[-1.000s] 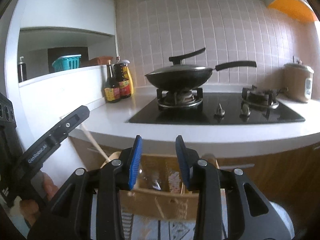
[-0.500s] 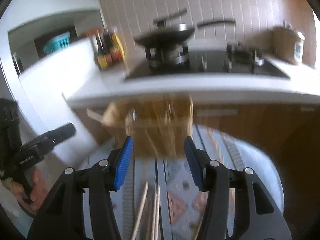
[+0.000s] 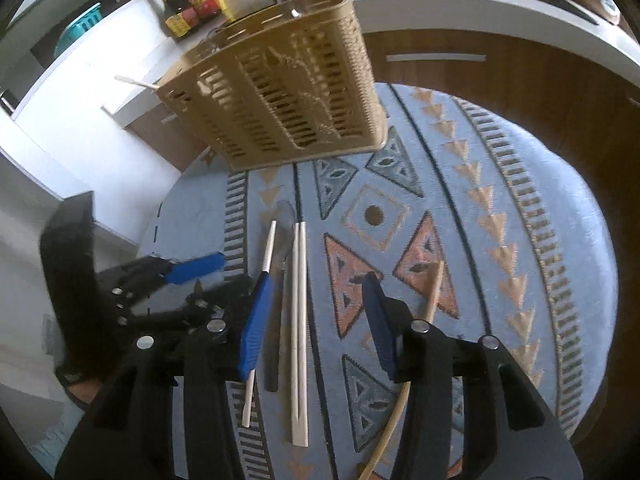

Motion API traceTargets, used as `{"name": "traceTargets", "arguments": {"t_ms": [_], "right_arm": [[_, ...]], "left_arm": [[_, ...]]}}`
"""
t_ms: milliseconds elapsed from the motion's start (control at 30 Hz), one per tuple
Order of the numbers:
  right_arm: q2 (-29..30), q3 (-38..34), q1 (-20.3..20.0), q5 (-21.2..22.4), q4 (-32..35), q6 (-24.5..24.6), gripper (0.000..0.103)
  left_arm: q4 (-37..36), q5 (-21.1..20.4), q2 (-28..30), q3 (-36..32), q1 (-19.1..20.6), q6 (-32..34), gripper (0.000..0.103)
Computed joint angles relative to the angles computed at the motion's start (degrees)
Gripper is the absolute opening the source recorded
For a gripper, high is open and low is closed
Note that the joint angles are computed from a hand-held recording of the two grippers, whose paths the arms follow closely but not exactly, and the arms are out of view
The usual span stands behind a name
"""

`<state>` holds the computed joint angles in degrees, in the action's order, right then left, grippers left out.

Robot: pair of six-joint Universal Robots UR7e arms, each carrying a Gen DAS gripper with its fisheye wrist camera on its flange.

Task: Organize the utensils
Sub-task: 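Grasp a wooden chopstick with the left tool while the right tool grasps a clear spoon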

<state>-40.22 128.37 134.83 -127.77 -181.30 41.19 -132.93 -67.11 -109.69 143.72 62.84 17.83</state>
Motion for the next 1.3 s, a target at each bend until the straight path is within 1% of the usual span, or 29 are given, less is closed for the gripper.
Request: {"name": "traceTargets", "arguments": {"t_ms": [133,333,400,433,500,600,667,700,733,800,833,867,900,933,967,1000,1067,1133,1200,1300], "right_arm": [[1.34,-1.36,-1.07,0.22,-0.4,-1.65,0.043],[2.52,-1.56,-3.34,2.34,-2.47,-3.11,0.043],[2.72,-1.41,-3.97,2.95,-2.97,-3.5,0.043],[2.8,-1.43,-4.1,2.99,-2.98,-3.57,0.043],[3.11,-1.69,-4.64,3.38,-2.87,-4.02,0.043],[3.68,-2.66,-5.76,4.72,-2.61,-5.02,0.043],[4.17,-3.5,-6.46,5.72,-2.79,-5.57,0.043],[4.44,-4.09,-6.77,6.02,-2.71,-5.88,0.043],[4.68,-4.59,-6.86,6.02,-2.51,-6.14,0.043],[5.13,-5.66,-6.98,5.82,-2.05,-6.79,0.043],[5.33,-6.02,-7.03,6.02,-2.02,-6.97,0.043],[5.54,-6.42,-7.16,6.27,-2.03,-7.31,0.043],[5.82,-6.92,-7.26,6.3,-1.98,-7.57,0.043],[6.11,-7.41,-7.31,6.17,-1.81,-7.68,0.043],[6.37,-7.87,-7.35,6.1,-1.63,-7.96,0.043],[6.75,-8.49,-7.44,6.1,-1.39,-8.41,0.043],[7.5,-9.53,-7.4,5.81,-0.88,-8.88,0.043],[8.4,-10.76,-7.3,5.42,-0.03,-9.41,0.043],[9.33,-12.29,-7.11,4.84,1.8,-9.5,0.043],[9.97,-13.03,-7.06,5.46,2.02,-10.15,0.043]], "left_arm": [[-1.68,1.66,0.5,1.53,-0.87,-0.27,0.04],[-5.55,6.35,0.61,4.57,-4.38,-0.37,0.041],[-6.68,8.73,0.9,5.28,-5.5,-0.53,0.033],[-6.86,9.98,0.81,5.98,-6.72,-1.16,0.025],[-6.54,10.11,0.71,5.8,-6.55,-0.67,0.023],[-4.35,8.5,0.92,3.79,-4.8,-1.65,0.023],[-4.12,8.11,0.87,3.46,-4.39,-1.77,0.023],[-4.91,8.74,0.89,3.99,-4.9,-1.44,0.022],[-5.17,9.29,0.67,4.55,-5.51,-1.24,0.025],[-6.09,11.44,-0.27,6.42,-7.54,-1.0,0.026],[-6.52,11.72,-0.49,6.81,-7.83,-0.83,0.024],[-7.15,11.4,-0.67,7.05,-7.69,-0.47,0.013],[-8.57,12.39,-1.05,7.67,-7.82,0.18,0.01],[-8.6,12.06,-1.58,7.63,-7.35,0.84,0.005],[-8.58,11.28,-2.11,7.34,-6.45,1.58,0.004],[-7.79,9.77,-2.71,6.49,-4.9,2.16,0.004],[-6.82,8.6,-3.25,5.36,-2.98,2.47,0.004],[-6.76,8.88,-3.79,4.31,-0.86,3.22,0.004],[-6.47,8.03,-3.97,2.81,1.7,4.11,0.004],[-6.89,8.4,-4.65,1.89,3.52,5.22,0.004]]}}
